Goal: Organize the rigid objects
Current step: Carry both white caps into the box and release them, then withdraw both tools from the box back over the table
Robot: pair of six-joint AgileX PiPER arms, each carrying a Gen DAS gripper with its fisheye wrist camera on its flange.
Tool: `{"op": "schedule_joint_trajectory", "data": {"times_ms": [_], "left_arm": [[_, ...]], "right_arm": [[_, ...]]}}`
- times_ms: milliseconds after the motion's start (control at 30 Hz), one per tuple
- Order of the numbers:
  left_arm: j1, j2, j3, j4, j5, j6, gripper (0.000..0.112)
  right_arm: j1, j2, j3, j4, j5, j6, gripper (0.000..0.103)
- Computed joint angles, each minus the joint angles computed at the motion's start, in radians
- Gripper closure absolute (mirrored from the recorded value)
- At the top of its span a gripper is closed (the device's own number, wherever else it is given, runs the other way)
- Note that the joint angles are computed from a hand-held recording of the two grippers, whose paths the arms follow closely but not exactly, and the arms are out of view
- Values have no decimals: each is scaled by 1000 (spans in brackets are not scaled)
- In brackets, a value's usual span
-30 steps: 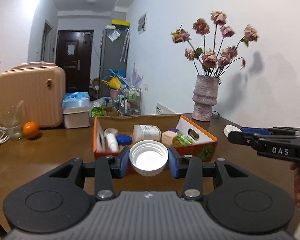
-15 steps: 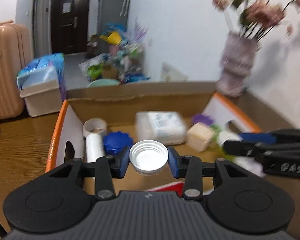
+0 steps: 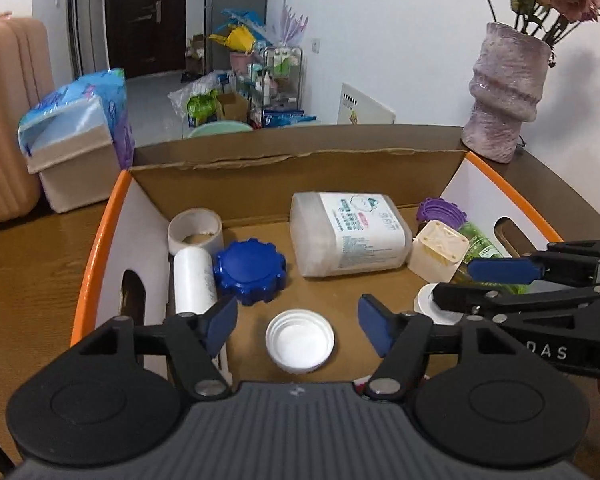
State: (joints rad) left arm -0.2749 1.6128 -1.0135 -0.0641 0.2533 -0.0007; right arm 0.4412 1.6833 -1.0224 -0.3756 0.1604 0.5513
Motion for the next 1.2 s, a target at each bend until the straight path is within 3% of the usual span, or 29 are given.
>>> {"op": "schedule_joint_trajectory", "data": {"times_ms": [100, 233, 467, 667, 800, 1000, 1100, 1200], "left_arm": [[6, -23, -2, 30, 41, -32, 34], [-7, -100, 23, 208, 70, -205, 28], [-37, -305, 80, 366, 164, -353, 23], [-158, -540, 251, 886, 151, -842, 16], [-276, -673, 372, 1234, 215, -1195, 10], [-499, -825, 515, 1497, 410, -1479, 9], [-630, -887, 578, 1564, 528, -1569, 9], [-779, -950, 628, 1571, 670, -1625, 9]], "right_arm": [[-4, -21, -2, 69, 33, -65, 61], [-10, -63, -3, 156, 83, -147, 54], [52, -207, 18, 26, 193, 16, 51], [182, -391, 76, -262, 285, 318, 40], [304, -498, 159, -583, 351, 685, 29], [596, -551, 302, -954, 654, 1135, 19], [742, -558, 403, -1122, 795, 1359, 12], [855, -532, 455, -1190, 925, 1486, 11]]}}
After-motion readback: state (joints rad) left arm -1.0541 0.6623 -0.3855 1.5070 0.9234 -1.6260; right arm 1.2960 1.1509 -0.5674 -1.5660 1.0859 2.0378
